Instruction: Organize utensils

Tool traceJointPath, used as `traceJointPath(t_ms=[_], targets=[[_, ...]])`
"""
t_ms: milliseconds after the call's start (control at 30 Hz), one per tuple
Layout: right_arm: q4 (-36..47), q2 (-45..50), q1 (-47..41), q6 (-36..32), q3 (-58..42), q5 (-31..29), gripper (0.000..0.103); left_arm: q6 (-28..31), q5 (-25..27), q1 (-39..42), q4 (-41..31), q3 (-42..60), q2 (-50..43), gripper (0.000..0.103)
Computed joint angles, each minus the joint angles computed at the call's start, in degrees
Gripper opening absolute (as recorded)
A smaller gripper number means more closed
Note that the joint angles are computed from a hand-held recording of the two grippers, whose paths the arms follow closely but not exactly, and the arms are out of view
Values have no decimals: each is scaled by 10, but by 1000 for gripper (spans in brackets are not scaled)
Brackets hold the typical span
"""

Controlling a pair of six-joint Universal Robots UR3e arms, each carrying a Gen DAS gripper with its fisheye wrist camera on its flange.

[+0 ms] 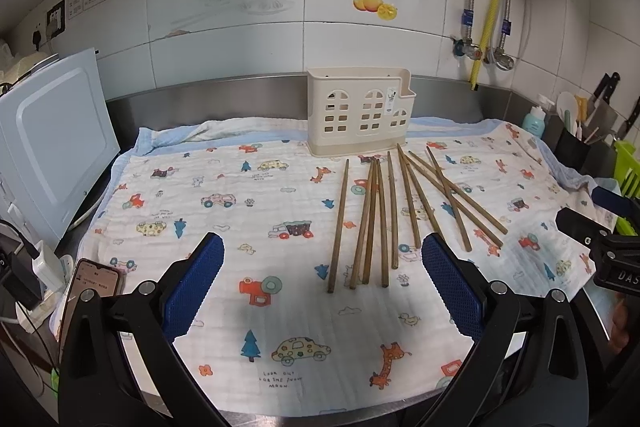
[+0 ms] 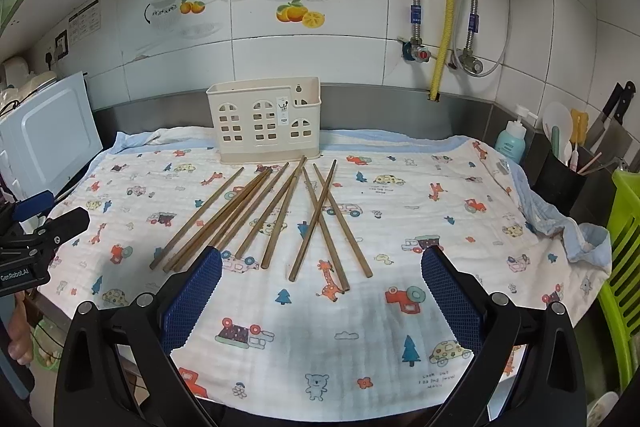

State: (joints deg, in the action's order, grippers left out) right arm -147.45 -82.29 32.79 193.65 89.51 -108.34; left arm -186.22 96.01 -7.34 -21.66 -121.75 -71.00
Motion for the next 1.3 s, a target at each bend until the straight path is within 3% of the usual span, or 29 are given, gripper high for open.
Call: traceJointPath(t_ms=[1300], targets=[[-30, 37, -6, 4, -8, 17, 96, -4, -8, 25, 20, 4, -25, 98]])
